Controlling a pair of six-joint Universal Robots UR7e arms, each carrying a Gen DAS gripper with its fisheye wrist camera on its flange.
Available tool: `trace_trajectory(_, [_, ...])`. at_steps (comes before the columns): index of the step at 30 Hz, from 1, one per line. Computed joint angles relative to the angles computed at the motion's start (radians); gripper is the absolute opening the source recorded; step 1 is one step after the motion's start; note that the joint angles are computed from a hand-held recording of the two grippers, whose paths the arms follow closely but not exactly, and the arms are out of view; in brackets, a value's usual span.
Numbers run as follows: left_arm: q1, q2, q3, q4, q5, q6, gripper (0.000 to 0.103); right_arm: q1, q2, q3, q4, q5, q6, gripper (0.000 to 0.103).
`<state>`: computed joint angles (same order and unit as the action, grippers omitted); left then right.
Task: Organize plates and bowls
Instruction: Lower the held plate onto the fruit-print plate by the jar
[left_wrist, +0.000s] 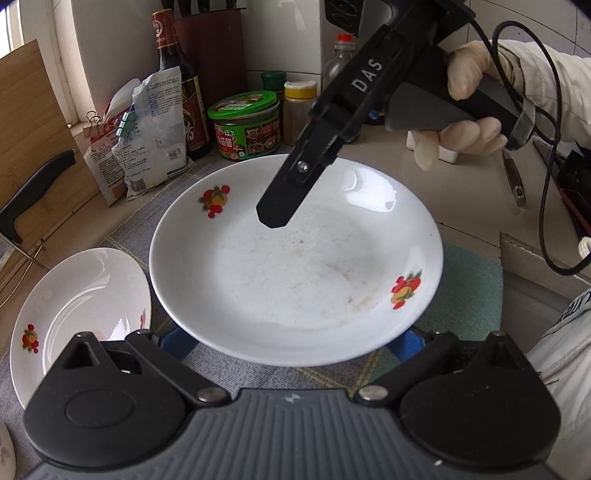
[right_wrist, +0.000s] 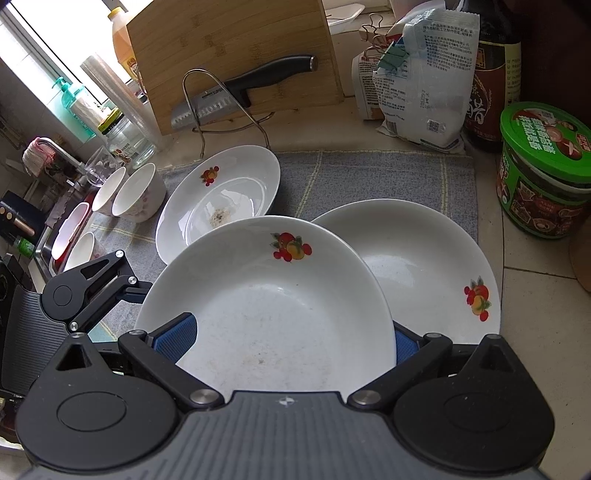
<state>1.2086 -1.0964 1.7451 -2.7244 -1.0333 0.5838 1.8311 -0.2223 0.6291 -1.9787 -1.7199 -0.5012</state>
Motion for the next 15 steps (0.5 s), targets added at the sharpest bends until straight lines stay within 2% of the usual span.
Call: trace_trajectory(15, [0.009, 0.061, -0.072, 0.044, 0.019, -0.019, 0.102, -0.030, 0.068, -0.140, 0.079, 0.020, 0.006, 0.103])
